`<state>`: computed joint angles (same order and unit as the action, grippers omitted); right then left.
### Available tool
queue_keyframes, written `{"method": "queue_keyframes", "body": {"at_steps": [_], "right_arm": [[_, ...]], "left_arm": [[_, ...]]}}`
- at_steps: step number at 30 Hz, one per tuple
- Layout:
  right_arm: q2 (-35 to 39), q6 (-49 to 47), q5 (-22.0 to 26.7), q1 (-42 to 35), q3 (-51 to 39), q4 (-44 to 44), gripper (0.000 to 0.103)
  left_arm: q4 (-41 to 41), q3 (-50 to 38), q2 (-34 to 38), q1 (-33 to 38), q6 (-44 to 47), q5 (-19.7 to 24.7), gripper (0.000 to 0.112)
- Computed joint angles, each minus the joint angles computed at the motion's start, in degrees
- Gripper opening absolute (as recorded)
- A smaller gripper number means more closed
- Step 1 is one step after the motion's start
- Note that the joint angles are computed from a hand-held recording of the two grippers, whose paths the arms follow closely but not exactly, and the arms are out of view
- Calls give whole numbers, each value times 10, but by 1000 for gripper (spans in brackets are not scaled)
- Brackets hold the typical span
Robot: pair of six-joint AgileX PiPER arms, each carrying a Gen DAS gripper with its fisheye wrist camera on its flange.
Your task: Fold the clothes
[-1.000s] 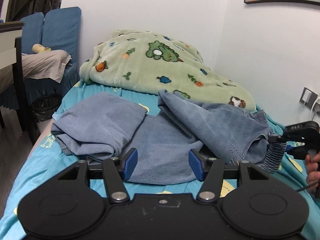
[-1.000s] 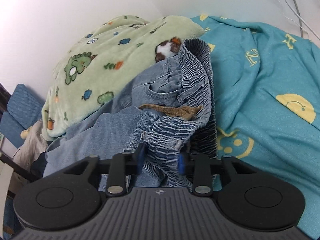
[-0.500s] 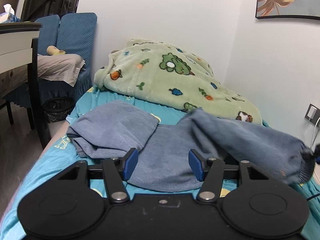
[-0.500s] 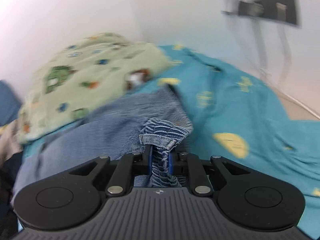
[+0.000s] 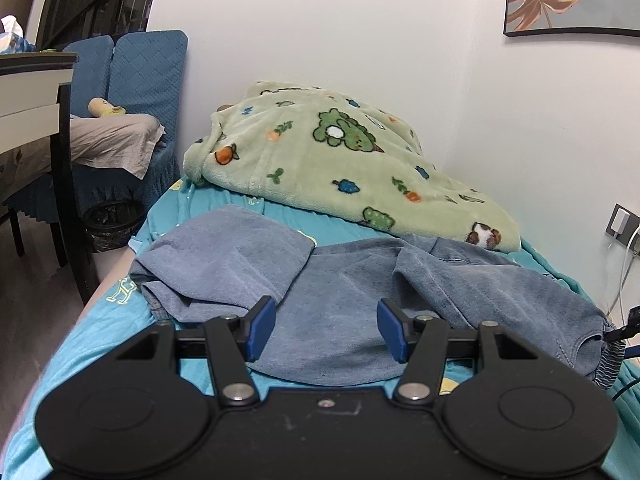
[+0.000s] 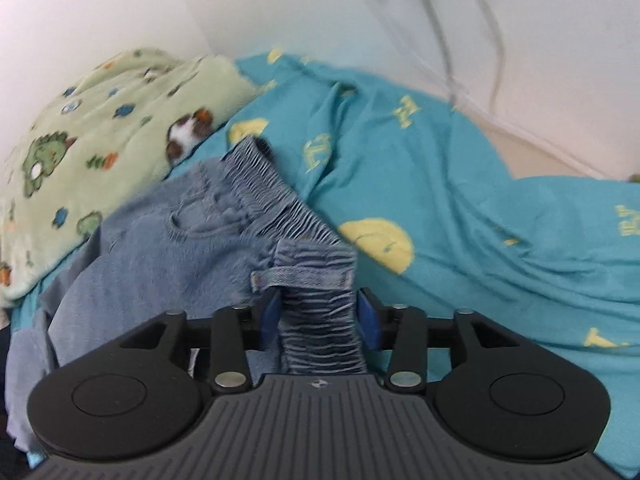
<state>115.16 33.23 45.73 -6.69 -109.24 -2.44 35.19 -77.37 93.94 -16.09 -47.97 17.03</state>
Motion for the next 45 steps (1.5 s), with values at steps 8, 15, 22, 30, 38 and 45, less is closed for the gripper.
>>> {"method": "queue_keyframes", "body": {"at_steps": [8,15,22,30,38,45], "right_arm": [[-66,-13,-165,87,99,-126,57],[-6,-369,-220,174,69,89,57],[126,-405,-193,216,-87,64,58],[211,-437,-158,226,-216,90,60],[167,-480,-188,229,-145,108,6],[32,-554,-196,253,13,110,6]], "left_arm": [[12,-6,5,-5,-2,14,53],[31,-8,8,-10,-10,22,54],[-20,-13,12,5,20,19,55],[-62,-40,40,13,57,29,55],[-30,-42,44,25,16,25,54],[-39,-33,29,43,-17,17,54]]}}
